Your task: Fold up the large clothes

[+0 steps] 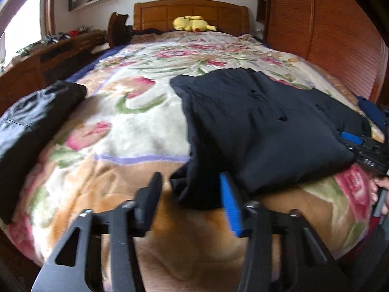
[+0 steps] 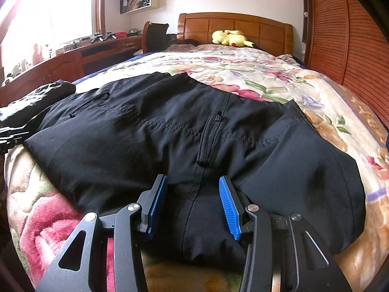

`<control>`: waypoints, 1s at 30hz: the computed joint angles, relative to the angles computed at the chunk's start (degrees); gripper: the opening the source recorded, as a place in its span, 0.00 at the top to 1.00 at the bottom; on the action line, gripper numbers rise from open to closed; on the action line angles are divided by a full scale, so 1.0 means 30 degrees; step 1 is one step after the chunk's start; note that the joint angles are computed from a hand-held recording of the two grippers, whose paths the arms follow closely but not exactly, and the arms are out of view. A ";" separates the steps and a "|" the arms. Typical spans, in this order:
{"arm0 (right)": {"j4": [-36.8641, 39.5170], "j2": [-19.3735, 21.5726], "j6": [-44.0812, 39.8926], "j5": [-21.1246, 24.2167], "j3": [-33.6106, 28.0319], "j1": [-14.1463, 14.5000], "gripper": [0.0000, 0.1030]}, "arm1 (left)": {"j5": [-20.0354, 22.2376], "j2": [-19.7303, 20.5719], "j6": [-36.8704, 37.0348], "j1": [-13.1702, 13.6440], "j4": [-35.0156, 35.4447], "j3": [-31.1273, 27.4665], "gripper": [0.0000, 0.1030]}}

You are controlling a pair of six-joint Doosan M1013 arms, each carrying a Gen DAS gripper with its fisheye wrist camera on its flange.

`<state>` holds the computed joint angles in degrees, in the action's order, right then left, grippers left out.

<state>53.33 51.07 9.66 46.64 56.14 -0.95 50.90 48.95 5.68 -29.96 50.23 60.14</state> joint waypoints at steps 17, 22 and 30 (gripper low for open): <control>0.0057 0.0001 -0.0006 0.0022 0.0012 0.0006 0.55 | 0.0858 0.0450 0.1381 0.0049 -0.1109 -0.0923 0.63; -0.0037 0.0016 0.0062 0.0054 -0.0030 0.0006 0.55 | 0.1221 0.0388 0.2180 -0.0001 -0.1117 -0.1436 0.89; -0.1565 0.0041 0.2095 0.0366 -0.0617 0.0116 0.55 | 0.1211 0.0915 0.4770 -0.0144 0.0442 -0.4692 0.95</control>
